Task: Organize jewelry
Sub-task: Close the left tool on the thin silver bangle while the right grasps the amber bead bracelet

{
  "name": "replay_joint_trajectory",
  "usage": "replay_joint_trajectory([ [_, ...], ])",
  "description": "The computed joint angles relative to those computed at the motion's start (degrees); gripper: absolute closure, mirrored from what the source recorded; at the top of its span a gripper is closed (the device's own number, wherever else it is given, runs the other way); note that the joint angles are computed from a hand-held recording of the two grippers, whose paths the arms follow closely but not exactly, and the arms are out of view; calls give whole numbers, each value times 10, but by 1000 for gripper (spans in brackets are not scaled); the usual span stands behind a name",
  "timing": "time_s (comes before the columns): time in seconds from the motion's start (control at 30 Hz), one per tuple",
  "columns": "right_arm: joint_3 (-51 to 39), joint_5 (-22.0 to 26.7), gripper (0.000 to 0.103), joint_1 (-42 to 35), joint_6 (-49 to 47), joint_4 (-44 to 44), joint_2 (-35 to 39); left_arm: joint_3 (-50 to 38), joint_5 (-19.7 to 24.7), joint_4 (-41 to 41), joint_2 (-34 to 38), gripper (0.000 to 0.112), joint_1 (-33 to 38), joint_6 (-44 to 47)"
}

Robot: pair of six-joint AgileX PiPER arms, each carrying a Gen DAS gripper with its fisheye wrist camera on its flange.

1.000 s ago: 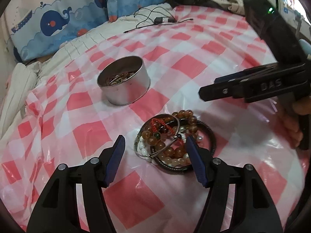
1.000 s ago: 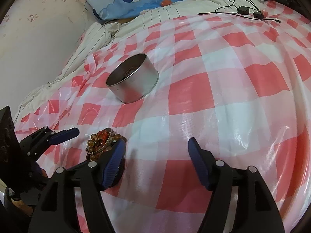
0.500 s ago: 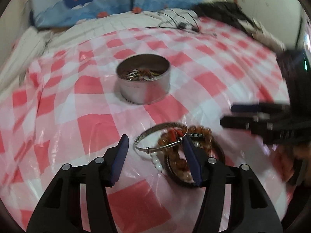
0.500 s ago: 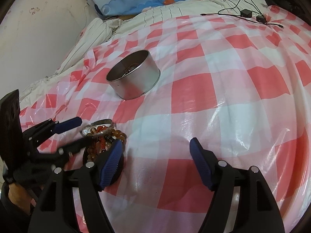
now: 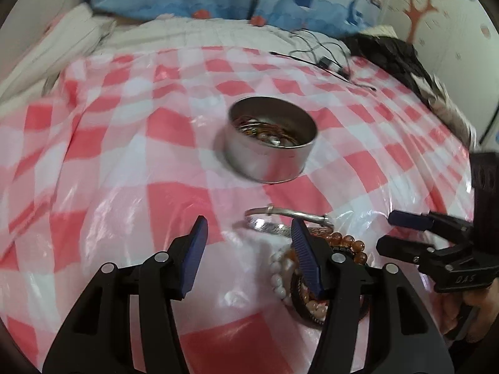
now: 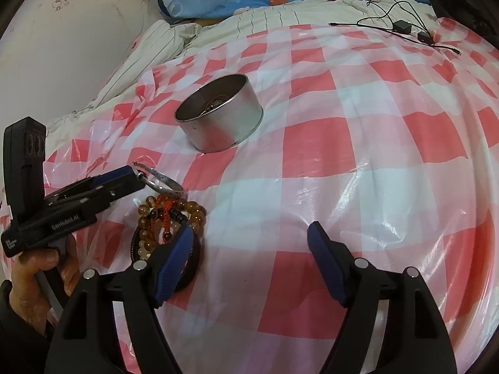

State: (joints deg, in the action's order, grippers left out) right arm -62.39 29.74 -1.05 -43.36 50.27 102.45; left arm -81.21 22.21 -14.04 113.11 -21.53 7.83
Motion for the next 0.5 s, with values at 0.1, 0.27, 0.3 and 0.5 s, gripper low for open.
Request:
replay_joint_trajectory([
  [0.1, 0, 1, 30, -1, -1, 3, 0, -21, -9, 84, 14, 59, -23, -43],
  [0.27, -4, 13, 30, -3, -5, 6, 1, -43, 12, 156, 26, 101, -48, -59],
  [0.3, -4, 15, 30, -2, -5, 6, 1, -49, 23, 165, 29, 106, -49, -65],
  [0.5, -4, 20, 30, 3, -9, 4, -3, -57, 50, 64, 28, 108, -1, -68],
])
